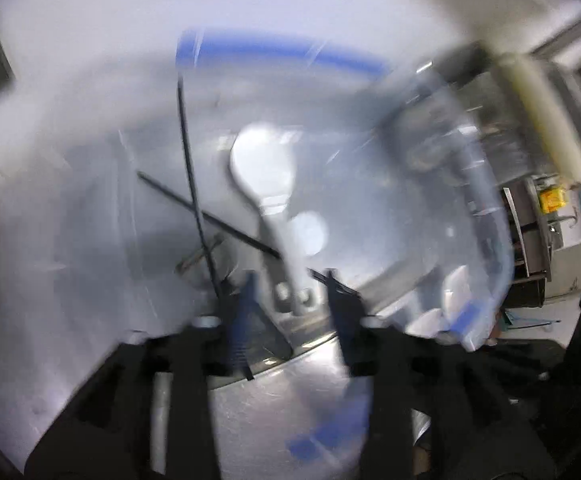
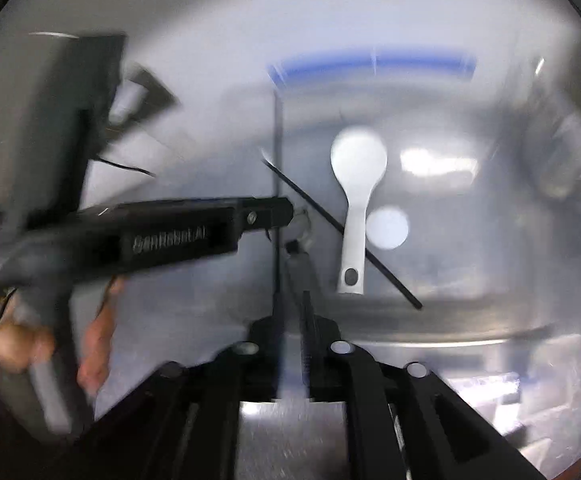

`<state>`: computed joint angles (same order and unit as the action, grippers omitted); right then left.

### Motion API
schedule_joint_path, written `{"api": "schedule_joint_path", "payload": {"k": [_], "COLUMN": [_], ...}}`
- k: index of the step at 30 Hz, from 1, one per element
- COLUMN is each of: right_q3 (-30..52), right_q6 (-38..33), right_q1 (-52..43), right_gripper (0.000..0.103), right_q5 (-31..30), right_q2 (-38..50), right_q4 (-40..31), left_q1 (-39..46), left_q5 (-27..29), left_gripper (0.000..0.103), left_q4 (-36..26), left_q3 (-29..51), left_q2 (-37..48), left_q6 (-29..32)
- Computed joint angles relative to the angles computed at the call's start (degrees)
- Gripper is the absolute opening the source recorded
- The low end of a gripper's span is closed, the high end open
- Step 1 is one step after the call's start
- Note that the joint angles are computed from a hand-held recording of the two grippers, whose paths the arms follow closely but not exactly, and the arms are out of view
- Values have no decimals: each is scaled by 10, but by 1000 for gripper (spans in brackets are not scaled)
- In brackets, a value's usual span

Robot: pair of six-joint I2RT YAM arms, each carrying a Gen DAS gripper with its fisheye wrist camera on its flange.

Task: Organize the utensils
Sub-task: 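Carry the peeler with the right tool into the clear box and release, then grasp the wooden-handled spatula by its handle with the right tool and lift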

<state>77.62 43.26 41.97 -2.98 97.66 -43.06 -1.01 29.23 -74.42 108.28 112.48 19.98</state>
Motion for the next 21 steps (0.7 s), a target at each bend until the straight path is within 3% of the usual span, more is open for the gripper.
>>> {"api": "schedule_joint_path", "payload": {"k": [2,5,8,12,17,19,21], "right_q3": [-45,-75,-117,-193,-212,-225,-242], "right_q6": [36,122,274,348,388,388,386], "right_q1": [76,191,315,358,384,375,367], "right_gripper": [41,41,41,41,39,35,22], "right_q5": [90,166,157,88,86,79,74], "right_q2": [-100,-155,-127,-64,-8,5,14], "right_q4": [-37,-120,-167,-75,-25,3,38], "left_q1": [24,68,107,139,132,135,143], "left_q5": [47,113,150,125,52,41,31], "left_gripper": [75,76,77,77,77,77,77], "left_q4": [24,-5,-66,-107,-82,-76,-72], "left_q3": [-60,-123,-180,-293,-428,-453,-484], "left_q2": [-88,-202,-271,-325,-345,-343,-347], "left_q6": [32,103,185,263,258,257,263]}}
